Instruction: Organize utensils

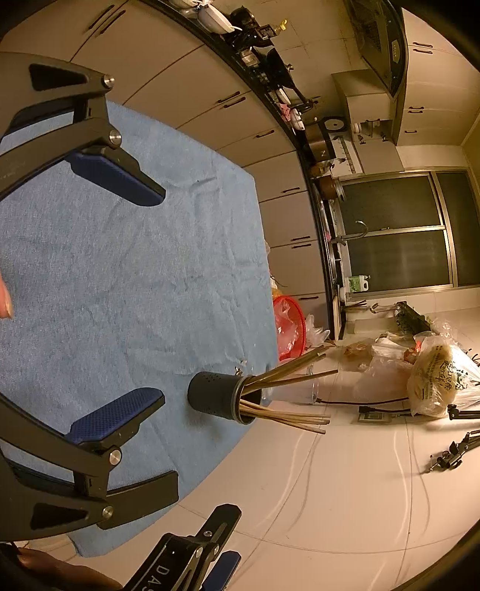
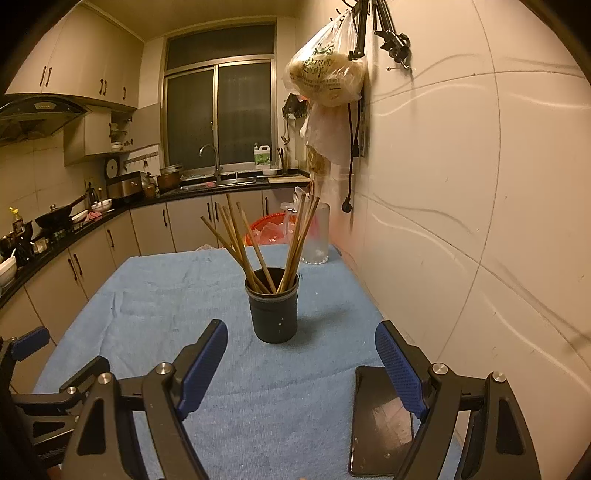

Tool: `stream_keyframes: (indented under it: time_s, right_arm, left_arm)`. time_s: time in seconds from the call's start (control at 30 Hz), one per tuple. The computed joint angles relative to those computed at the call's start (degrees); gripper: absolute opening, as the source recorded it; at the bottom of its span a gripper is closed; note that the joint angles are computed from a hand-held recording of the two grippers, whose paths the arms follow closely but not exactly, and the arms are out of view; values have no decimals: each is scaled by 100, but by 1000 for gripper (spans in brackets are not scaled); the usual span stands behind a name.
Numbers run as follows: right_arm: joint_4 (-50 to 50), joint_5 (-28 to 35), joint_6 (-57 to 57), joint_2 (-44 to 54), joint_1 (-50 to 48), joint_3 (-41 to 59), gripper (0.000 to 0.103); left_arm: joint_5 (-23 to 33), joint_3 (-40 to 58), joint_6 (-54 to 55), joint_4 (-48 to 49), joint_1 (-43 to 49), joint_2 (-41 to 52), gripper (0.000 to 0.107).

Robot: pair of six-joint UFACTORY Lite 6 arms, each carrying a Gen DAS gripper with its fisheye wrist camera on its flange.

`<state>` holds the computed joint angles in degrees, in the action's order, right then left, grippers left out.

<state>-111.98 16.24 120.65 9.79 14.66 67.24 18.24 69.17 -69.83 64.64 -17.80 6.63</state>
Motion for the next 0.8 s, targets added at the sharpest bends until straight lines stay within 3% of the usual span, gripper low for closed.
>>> stream_keyframes:
  time_s: [0.8]
  right_arm:
    - [282, -89, -278, 447, 2, 321, 85]
  left_arm:
    - [184, 103, -342, 403, -46, 243, 99]
